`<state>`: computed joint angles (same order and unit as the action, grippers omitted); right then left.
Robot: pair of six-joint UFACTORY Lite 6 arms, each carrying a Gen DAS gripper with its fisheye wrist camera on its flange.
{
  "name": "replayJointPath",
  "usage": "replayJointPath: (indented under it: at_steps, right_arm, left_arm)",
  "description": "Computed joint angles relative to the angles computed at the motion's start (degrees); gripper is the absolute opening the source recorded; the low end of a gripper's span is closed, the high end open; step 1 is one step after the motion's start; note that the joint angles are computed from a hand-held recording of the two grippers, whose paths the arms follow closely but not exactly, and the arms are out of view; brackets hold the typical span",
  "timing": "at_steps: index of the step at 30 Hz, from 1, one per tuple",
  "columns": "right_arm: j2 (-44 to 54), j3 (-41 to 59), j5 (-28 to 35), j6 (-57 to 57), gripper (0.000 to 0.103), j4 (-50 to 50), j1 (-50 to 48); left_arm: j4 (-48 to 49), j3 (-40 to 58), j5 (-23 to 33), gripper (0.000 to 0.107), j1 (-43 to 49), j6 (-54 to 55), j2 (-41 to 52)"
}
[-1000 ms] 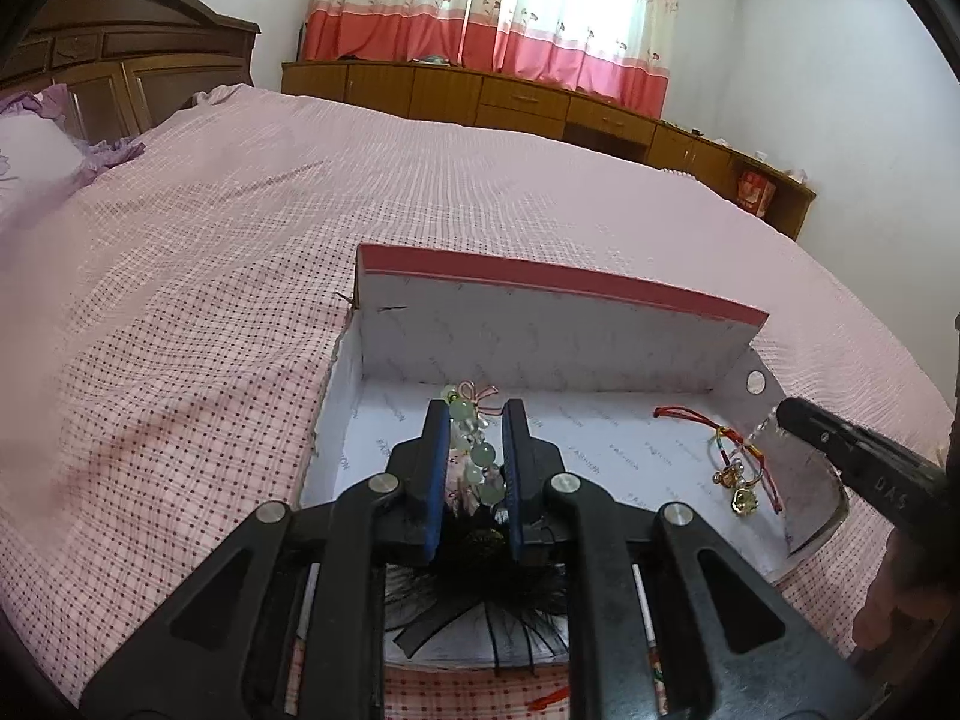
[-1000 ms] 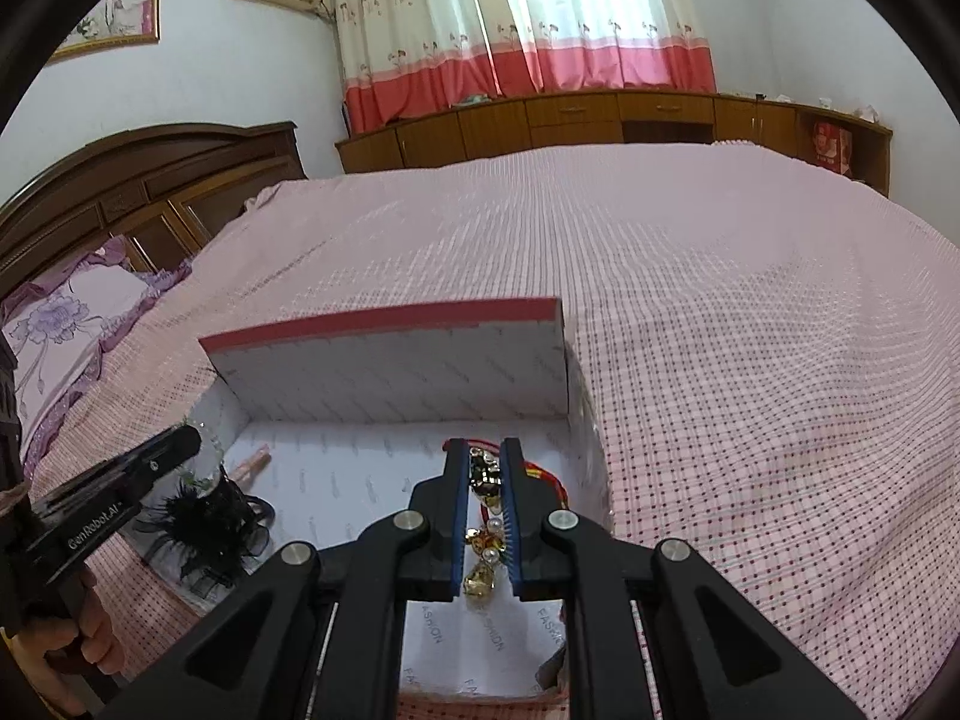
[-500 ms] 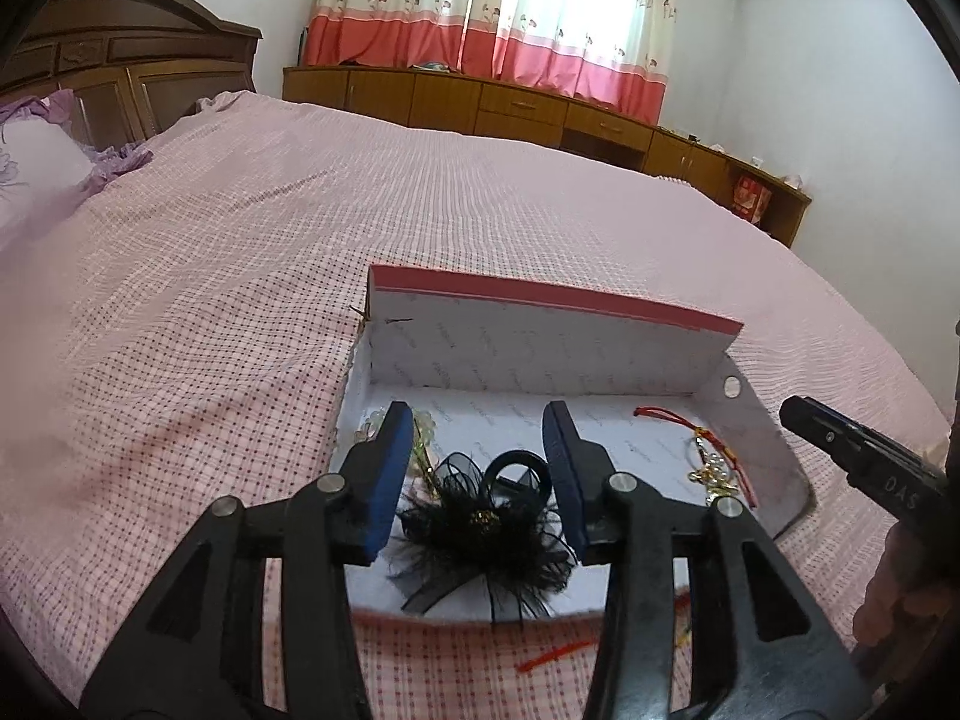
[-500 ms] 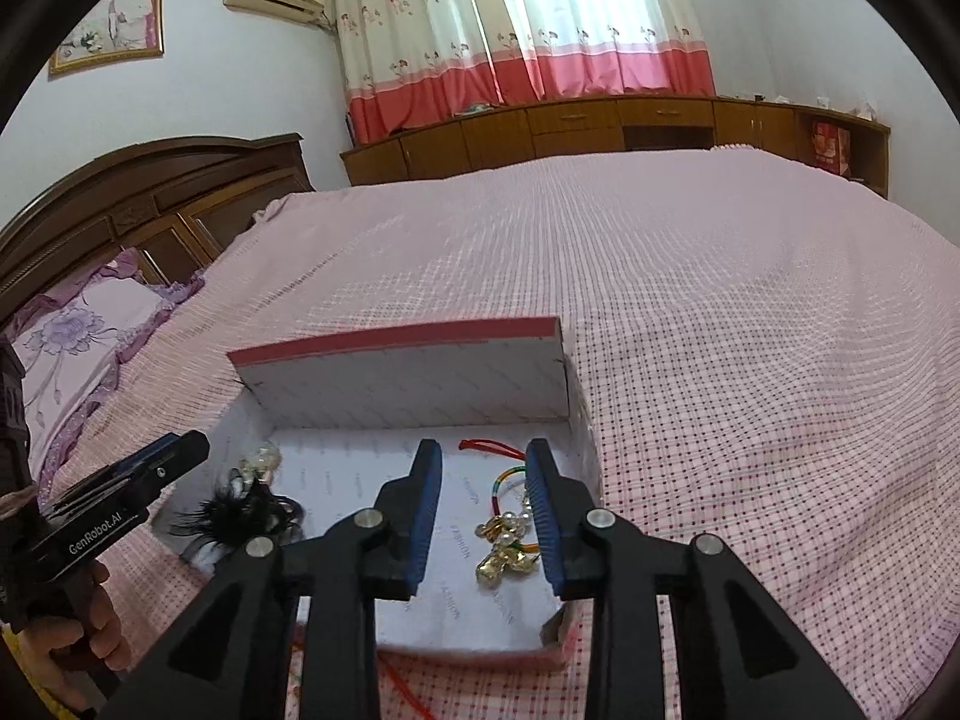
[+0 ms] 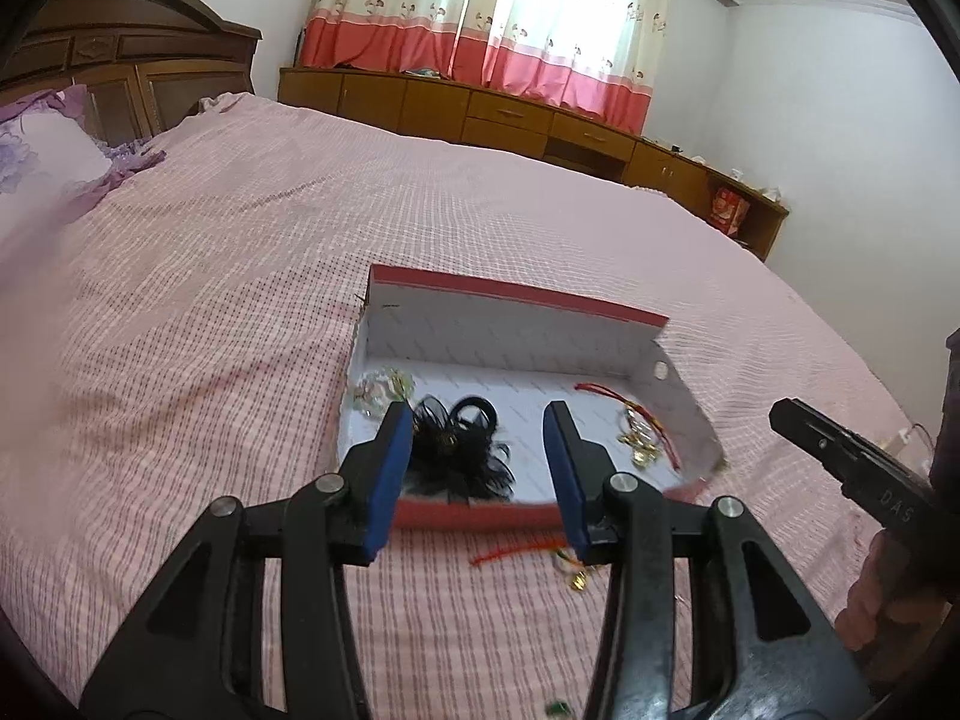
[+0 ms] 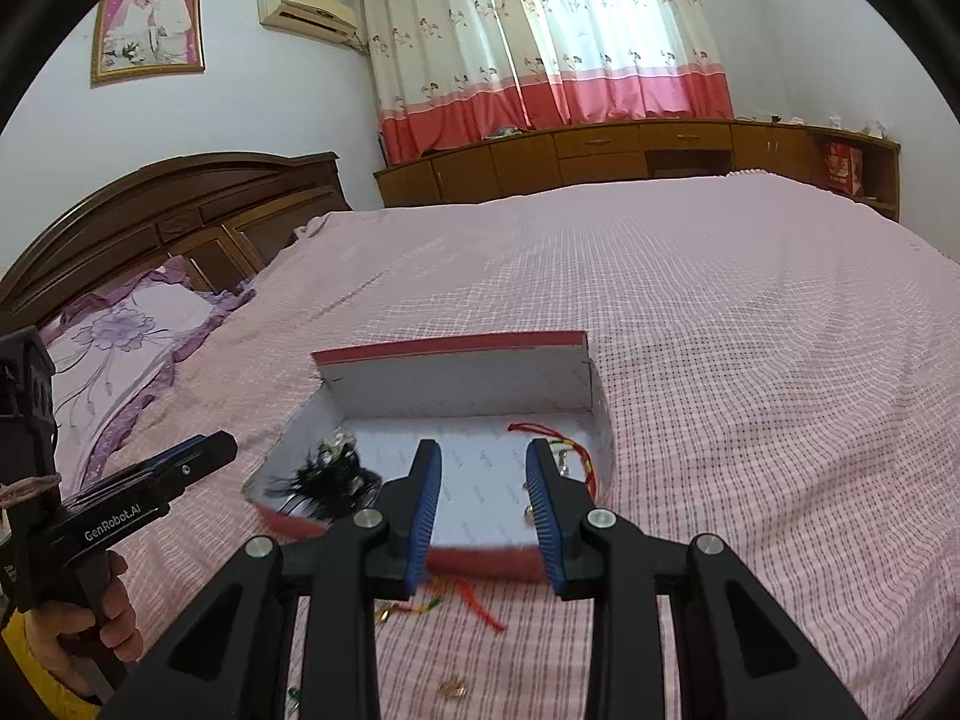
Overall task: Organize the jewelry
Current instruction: 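Withdraw both open tools from the shoebox, then grasp a green bead earring with the left tool while the right grasps a gold charm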
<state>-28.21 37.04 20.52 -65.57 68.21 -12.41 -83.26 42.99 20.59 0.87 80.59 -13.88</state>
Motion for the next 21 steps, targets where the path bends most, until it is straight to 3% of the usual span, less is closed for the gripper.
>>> replayJointPath:
  at_steps: [12,21]
  right_arm:
    - [-19.66,-9.38,10.04,15.41,0.033,-15.57,-5.71]
    - [-29.39,-15.75,17.66,16.99,0.033,-19.47,-12.08]
  left_arm:
    - [20.26,-8.44,6.01,0.037,1.25,-18.99,-13.34]
    - [26.22,-15.40,5.72,0.037,-1.68,-24.64,-18.10]
